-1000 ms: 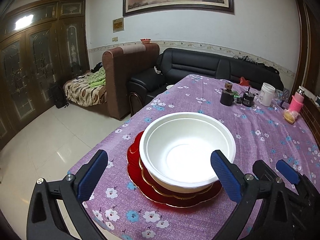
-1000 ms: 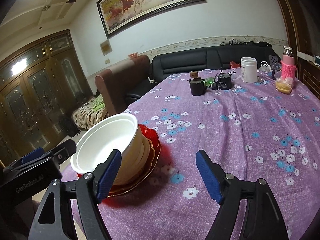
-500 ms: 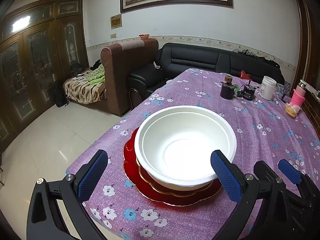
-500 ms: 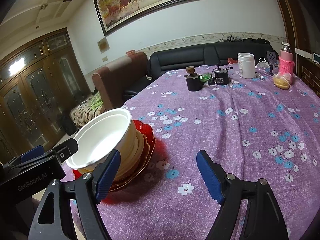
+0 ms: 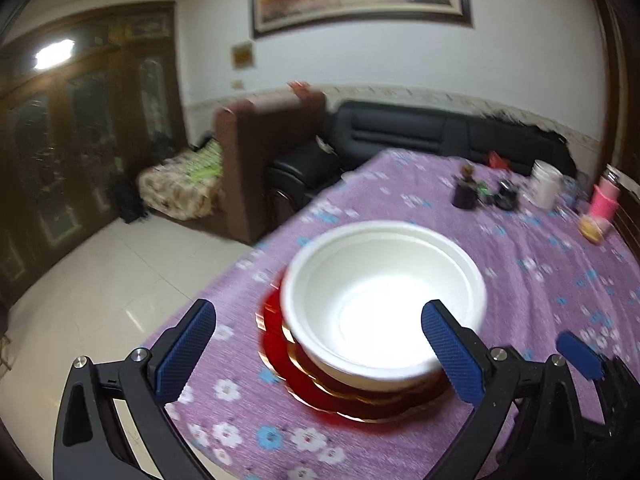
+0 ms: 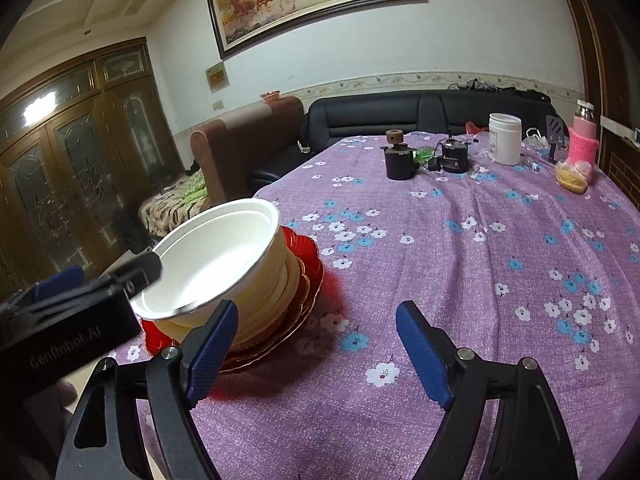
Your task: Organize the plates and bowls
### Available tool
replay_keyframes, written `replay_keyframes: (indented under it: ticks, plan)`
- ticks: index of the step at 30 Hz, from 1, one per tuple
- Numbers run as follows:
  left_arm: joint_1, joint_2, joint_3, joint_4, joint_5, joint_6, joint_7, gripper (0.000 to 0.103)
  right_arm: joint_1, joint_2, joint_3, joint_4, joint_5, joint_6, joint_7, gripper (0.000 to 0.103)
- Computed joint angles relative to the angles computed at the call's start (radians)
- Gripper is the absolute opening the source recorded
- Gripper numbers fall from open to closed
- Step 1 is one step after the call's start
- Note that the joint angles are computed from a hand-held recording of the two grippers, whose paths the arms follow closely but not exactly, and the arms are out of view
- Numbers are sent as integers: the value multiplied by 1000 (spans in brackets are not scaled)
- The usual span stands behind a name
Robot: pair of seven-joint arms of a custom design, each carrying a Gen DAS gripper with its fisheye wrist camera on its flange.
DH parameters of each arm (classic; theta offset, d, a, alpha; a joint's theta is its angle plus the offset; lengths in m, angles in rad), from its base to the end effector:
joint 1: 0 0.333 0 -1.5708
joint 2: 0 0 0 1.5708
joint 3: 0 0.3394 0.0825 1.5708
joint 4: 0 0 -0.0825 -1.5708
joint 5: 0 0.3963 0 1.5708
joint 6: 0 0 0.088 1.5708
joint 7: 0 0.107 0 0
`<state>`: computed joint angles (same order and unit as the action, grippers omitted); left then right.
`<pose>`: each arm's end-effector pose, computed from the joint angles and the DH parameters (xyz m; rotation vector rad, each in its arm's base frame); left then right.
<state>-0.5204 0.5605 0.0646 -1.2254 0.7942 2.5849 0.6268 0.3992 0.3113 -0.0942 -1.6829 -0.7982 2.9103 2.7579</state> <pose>0.6982 -0.3739 0.5559 -1.5536 1.6359 -0.8449 0.6596 0.2629 0.5306 -1.4380 1.6994 -0.6952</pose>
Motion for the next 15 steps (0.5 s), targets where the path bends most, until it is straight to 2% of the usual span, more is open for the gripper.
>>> replay_keyframes:
  ticks: [1, 2, 3, 4, 6, 7, 8, 12, 13, 15]
  plan:
    - [-31, -18, 45, -23, 62, 1, -84, 103, 1, 1, 0, 2, -4, 5, -2, 85]
    - [-36, -28, 55, -35, 91, 5, -121, 103, 4, 3, -1, 5, -9, 8, -5, 86]
    - [-36, -40, 59, -50, 116, 14, -159, 103, 7, 7, 0, 12, -14, 7, -13, 86]
    - [-14, -49, 40, -63, 106, 35, -163, 103, 4, 11, 8, 19, -6, 5, -34, 86]
    - [66, -42, -42, -61, -19, 80, -49, 103, -3, 21, 25, 34, 22, 6, -79, 86]
    - [109, -29, -91, -46, -122, 86, 52, 103, -7, 29, 35, 44, 42, 5, -108, 86]
    - [124, -22, -104, -38, -158, 79, 83, 103, -8, 37, 40, 54, 59, 3, -132, 86]
    - [93, -47, -29, -79, -171, 139, 39, 103, -13, 66, 61, 90, 133, -1, -235, 86]
    - [92, -51, -21, -81, -175, 149, 40, 103, -12, 72, 63, 98, 148, -2, -258, 86]
    - [113, -49, -42, -73, -217, 180, 100, 103, -21, 85, 79, 116, 192, 1, -320, 86]
